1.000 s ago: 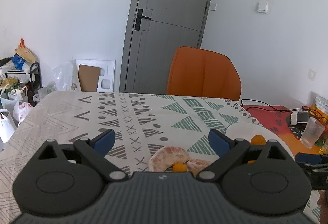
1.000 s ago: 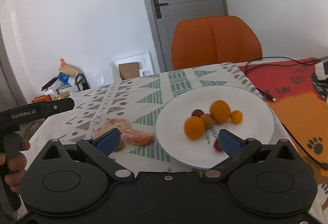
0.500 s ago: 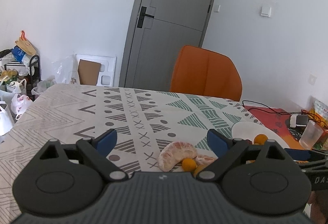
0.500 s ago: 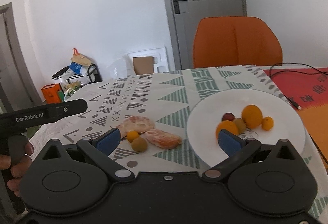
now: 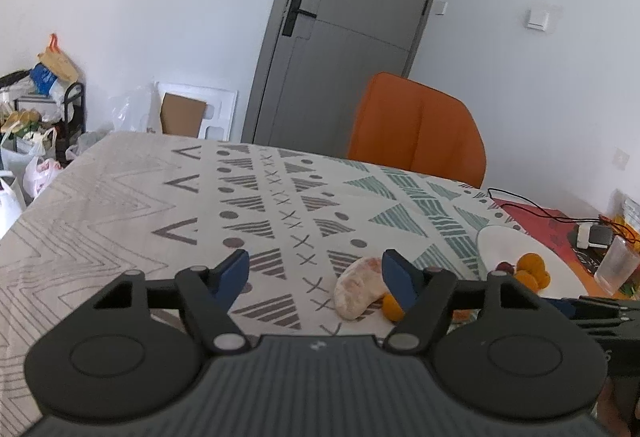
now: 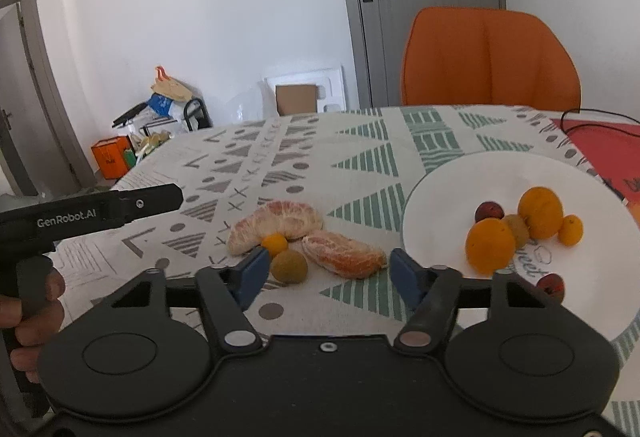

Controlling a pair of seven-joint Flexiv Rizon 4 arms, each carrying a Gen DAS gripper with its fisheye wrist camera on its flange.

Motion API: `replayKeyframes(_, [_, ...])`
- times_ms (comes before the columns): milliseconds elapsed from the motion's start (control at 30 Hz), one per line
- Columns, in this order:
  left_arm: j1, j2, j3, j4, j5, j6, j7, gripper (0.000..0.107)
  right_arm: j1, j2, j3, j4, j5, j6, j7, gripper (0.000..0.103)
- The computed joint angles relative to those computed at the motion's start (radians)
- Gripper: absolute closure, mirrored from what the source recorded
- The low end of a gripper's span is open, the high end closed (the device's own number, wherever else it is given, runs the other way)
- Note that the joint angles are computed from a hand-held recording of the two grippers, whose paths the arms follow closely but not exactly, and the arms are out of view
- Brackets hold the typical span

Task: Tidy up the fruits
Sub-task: 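Withdraw both tools from the plate toward the peeled tangerine pieces, then grasp the small tangerine with the left tool while the right tool grasps a peeled tangerine half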

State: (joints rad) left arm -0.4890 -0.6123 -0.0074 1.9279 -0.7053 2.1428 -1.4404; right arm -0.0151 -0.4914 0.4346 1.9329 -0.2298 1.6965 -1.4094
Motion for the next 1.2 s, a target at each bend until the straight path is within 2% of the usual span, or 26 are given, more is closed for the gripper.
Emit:
replayKeyframes(133, [0.024, -0.005, -0.013, 0.003, 0.019, -0.011, -0.029, 0.036, 0.046, -0.010, -0.047, -0.017, 0.006, -0.022, 0.015, 0.047])
replayKeyframes(200, [0.040, -0.007, -0.019, 0.008, 0.041, -0.015, -0.050, 0.036, 0.076, -0.011, -0.080, -0.023, 0.012, -0.024, 0.025, 0.057])
replayKeyframes(267, [0.058, -0.007, -0.027, 0.013, 0.067, -0.019, -0.073, 0.036, 0.110, -0.011, -0.117, -0.034, 0.020, -0.040, 0.047, 0.060])
replayKeyframes(533, [0.120, -0.004, -0.049, 0.034, 0.175, -0.033, -0.175, 0.036, 0.161, -0.020, -0.154, -0.077, 0.057, -0.129, 0.087, 0.060])
replayKeyframes(700, [0.128, 0.002, -0.040, 0.041, 0.214, -0.024, -0.214, 0.036, 0.241, -0.022, -0.243, -0.083, 0.048, -0.125, 0.128, 0.059])
replayKeyframes(1067, [0.125, 0.005, -0.028, 0.046, 0.227, -0.017, -0.239, 0.036, 0.281, -0.047, -0.282, -0.112, 0.003, -0.126, 0.131, 0.040])
replayKeyframes(1200, [0.126, 0.006, -0.028, 0.048, 0.231, -0.015, -0.240, 0.036, 0.291, -0.048, -0.289, -0.112, -0.018, -0.135, 0.116, 0.030])
